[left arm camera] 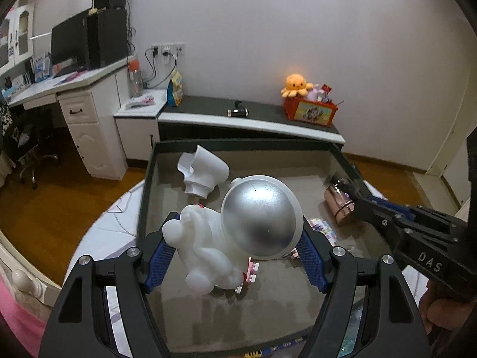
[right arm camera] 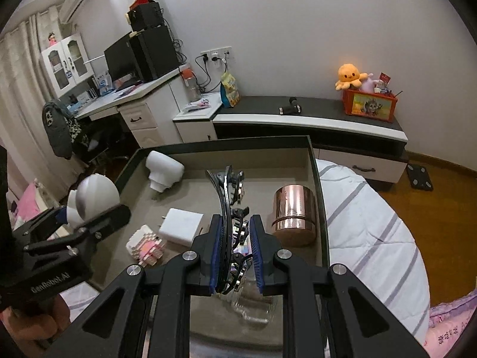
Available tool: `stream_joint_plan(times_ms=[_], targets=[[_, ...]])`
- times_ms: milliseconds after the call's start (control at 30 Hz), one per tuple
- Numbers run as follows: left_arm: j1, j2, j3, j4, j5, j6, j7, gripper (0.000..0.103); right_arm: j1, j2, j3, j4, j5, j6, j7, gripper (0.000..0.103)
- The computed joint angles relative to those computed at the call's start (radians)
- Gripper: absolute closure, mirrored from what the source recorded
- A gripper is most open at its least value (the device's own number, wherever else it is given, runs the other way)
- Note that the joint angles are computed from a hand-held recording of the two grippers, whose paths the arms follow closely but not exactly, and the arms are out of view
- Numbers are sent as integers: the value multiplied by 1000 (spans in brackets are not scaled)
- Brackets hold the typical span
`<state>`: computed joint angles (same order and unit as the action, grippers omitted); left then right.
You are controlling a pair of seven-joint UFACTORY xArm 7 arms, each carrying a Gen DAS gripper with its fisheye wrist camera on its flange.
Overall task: Organize rigid objects
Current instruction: 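Carry the astronaut and hair clip into the box tray and open both tools, then withdraw both tools and move them toward the doll and blue-lidded container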
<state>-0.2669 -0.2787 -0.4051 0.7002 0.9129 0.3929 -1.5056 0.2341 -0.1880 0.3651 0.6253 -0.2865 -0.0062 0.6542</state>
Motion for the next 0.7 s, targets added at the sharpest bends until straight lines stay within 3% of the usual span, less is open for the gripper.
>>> stream_joint_plan(times_ms=[33,100,167,200,267,367,467,533,700], targets=[[0,10,-1,6,-2,7,4,27,-5,0,2,0,-1,1,5,83],[-8,22,-3,15,-5,39,10,20,-10,-1,0,-4,-4,3,10,71],[-14,13,-10,16,18,73,-9,7,2,-10,-15,-14,10,-7,5,45],[-19,4,-13,15,28,92,-17,3,7,-19,-22,-25,20,-18,5,40],[-26,-26,-19,4,48,118,-37,0,27,-36,-40,-41,51,-30,-5,19],[-40,-80,-14,-24,19,134,-29,0,30,-77,-36,-67,89,-39,-9,15],[-46,-150,-20,-62,-27,142,-16,0,-66,-150,71,-88,76,-1,46,0],[-50,-204,-32,-88,-72,149,-1,0,-80,-187,96,-101,72,8,72,0],[-68,-342,-81,-138,-191,194,51,0,-23,-295,83,-157,94,23,93,0]])
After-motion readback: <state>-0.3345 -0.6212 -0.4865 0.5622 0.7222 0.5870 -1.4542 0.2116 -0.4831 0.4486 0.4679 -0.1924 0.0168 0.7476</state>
